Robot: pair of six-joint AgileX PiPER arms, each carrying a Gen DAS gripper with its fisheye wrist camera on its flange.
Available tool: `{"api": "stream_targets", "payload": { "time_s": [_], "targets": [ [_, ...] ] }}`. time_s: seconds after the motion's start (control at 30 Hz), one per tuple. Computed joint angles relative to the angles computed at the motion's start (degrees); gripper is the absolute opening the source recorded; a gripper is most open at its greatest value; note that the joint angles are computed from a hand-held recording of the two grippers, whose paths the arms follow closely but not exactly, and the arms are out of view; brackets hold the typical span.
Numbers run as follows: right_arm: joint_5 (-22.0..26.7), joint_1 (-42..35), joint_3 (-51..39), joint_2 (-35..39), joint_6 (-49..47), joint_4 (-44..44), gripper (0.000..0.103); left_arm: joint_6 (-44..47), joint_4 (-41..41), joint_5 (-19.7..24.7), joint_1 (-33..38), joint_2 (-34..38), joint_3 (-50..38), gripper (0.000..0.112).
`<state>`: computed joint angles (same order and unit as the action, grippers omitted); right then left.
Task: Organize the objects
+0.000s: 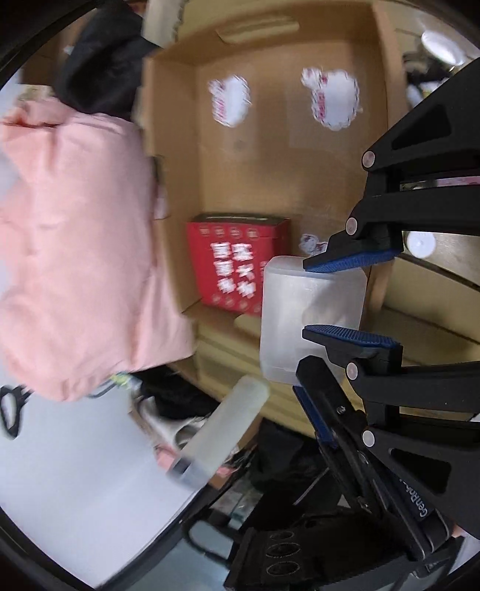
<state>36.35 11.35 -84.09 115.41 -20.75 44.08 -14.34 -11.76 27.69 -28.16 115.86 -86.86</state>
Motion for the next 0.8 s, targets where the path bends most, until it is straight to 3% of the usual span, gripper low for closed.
{"api": "stream_targets", "payload": {
  "time_s": [0.1,0.17,0.2,0.23,0.27,0.33,0.37,0.4,0.47,0.53,0.63,0.8],
  "targets": [
    [1.37,-0.27,-1.60,3.65,-1.60,2.31,0.032,-3.83,4.64,0.60,-0.04,2.24,-1.50,0.026],
    [1.24,-0.23,-1.98,4.40,-1.27,2.08,0.032,-9.69,10.69,-0.47,-0.64,2.00,-0.75,0.039],
    [1.09,-0.13,-2.06,4.44,-0.84,1.52,0.032,-10.86,11.73,-0.94,-0.68,1.56,-0.24,0.040],
    [0.95,0.05,-2.02,4.10,0.05,0.05,0.032,-9.90,10.48,-1.38,-0.42,0.85,0.49,0.049],
    [0.37,0.31,-1.44,3.04,1.32,-2.22,0.034,-10.77,11.10,-1.92,-0.49,-0.55,1.78,0.059],
    [-1.62,0.95,0.51,-0.32,4.70,-8.91,0.039,-16.88,18.26,-1.87,-1.56,-3.51,3.62,0.067],
    [-2.43,0.97,1.79,-2.05,4.98,-10.38,0.045,-20.03,22.54,-1.72,-2.39,-5.43,4.81,0.069],
    [-3.22,0.91,3.20,-4.00,5.09,-11.46,0.061,-22.18,26.07,-1.23,-3.19,-7.70,6.08,0.072],
    [-4.10,-0.08,7.00,-9.77,3.89,-12.59,0.089,-23.86,29.85,1.71,-4.62,-11.64,7.12,0.084],
    [-3.23,-1.74,10.81,-16.32,1.64,-12.91,0.090,-27.75,35.92,8.13,-7.39,-15.27,6.98,0.097],
    [0.52,-4.76,15.40,-25.29,-0.86,-14.33,0.090,-33.58,44.25,17.67,-12.65,-21.09,8.58,0.099],
    [7.35,-10.77,22.74,-41.66,-0.08,-18.51,0.090,-39.35,47.62,22.93,-20.25,-34.26,15.96,0.103]
  ]
}}
